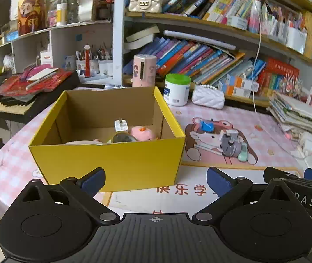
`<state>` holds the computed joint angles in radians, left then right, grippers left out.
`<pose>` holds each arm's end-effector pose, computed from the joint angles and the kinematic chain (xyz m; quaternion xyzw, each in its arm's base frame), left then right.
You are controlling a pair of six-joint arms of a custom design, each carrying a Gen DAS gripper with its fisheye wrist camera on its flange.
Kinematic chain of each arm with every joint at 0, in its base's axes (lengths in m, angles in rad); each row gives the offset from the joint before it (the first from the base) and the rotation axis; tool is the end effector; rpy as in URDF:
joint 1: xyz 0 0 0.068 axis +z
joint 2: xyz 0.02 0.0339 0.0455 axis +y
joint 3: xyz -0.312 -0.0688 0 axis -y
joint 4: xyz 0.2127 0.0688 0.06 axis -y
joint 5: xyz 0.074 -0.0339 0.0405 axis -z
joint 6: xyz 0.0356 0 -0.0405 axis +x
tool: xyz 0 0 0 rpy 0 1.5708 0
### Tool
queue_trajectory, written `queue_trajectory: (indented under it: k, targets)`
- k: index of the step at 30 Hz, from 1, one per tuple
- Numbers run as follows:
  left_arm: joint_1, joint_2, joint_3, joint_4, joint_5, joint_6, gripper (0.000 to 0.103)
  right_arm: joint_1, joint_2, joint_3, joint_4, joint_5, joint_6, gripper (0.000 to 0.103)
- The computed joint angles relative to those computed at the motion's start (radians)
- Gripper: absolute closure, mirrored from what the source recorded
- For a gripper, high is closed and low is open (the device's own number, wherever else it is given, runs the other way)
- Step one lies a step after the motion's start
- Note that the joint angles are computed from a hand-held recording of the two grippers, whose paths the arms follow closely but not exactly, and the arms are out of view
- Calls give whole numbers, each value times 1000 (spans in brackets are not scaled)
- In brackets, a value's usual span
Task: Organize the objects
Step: 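Move both tools toward the grey-purple toy car and mint-green gadget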
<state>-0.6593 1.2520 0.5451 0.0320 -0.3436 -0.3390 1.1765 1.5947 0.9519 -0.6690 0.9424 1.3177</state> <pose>0.1709 -0.1172 0.2501 0.0685 0.8885 -0.0690 0.4484 0.1257 0.2271 0.2542 0.1208 0.8772 -0.0341 0.4634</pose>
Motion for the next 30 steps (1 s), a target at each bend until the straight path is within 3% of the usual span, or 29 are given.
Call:
queue_trajectory:
  k: [16, 30]
  targets:
    - [-44, 89, 51, -4, 2, -17, 3, -45, -43, -39, -3, -27, -13, 18]
    - [-41, 162, 123, -62, -12, -58, 3, -147, -79, -77, 112, -104, -183, 18]
